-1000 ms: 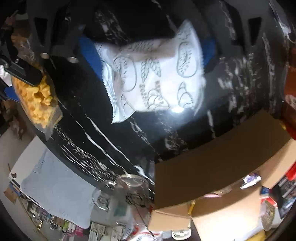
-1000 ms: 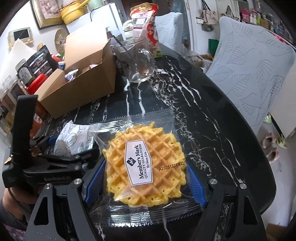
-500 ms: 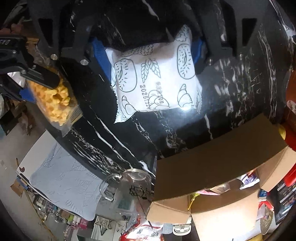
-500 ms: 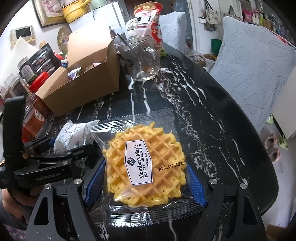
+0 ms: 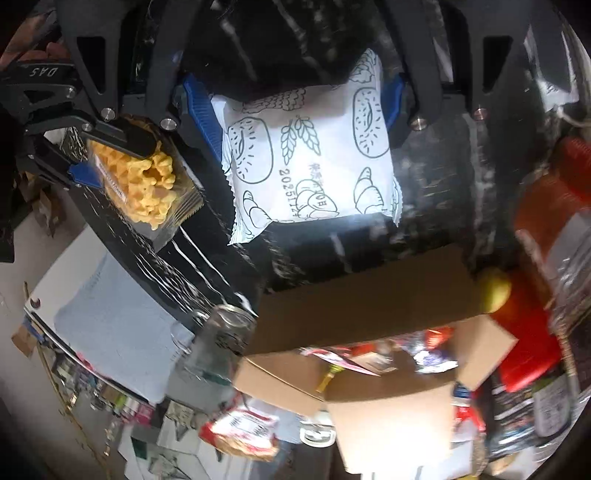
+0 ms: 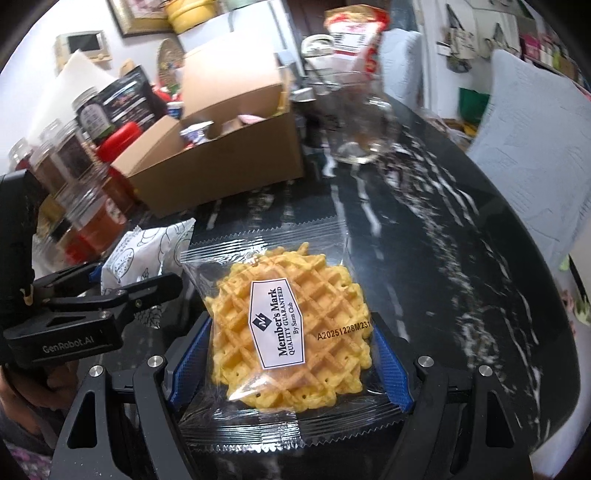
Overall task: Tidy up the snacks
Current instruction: 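Carry the waffle packet and white bag with both grippers over the cardboard box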
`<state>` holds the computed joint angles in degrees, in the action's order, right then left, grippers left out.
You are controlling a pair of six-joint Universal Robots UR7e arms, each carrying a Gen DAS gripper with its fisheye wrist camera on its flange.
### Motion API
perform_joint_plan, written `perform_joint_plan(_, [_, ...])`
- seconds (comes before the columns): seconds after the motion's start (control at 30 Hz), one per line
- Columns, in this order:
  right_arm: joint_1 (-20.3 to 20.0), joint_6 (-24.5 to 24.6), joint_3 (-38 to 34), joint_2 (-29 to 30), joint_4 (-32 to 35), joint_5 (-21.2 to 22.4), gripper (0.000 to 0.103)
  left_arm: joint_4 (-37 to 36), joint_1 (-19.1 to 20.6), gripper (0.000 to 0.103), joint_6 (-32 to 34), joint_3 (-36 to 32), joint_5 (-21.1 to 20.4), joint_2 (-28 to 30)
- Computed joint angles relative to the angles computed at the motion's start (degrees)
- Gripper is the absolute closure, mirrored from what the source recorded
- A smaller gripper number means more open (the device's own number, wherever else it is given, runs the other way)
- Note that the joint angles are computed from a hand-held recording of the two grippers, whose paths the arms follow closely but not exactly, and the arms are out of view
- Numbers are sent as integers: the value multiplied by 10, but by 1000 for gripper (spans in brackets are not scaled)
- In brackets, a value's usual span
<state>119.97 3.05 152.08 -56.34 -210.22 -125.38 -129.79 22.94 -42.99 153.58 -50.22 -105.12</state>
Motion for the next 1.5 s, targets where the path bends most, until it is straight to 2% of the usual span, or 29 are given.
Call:
perform_joint_plan(0.23, [33,-16,-37,23,18,39,22,148,-35,31,-58,-15,49,-116])
perform_joint_plan(0.43, [61,-42,-72,28,32,53,22,247,-60,31,-90,-42,93,-173])
perform_joint_plan(0.53, [70,-57,-89,23,43,62,22,276,-71,31,-99,-53,116,-186])
perform_joint_plan(0.7, [84,-82,-119,18,60,64,22,277,-76,31,-88,-66,141,-191])
perform_joint_plan(0.9, [89,-110,-151,9,78,62,22,199,-59,31,-17,-72,161,-174])
perform_joint_plan(1.0, [88,-127,-165,8,80,60,22,134,-42,31,35,-76,172,-147])
perform_joint_plan(1.27, [75,-163,-209,11,83,66,22,-106,20,31,212,-93,184,-48])
perform_joint_plan(1.5, [58,-208,-259,27,82,71,22,-291,88,31,349,-133,157,56])
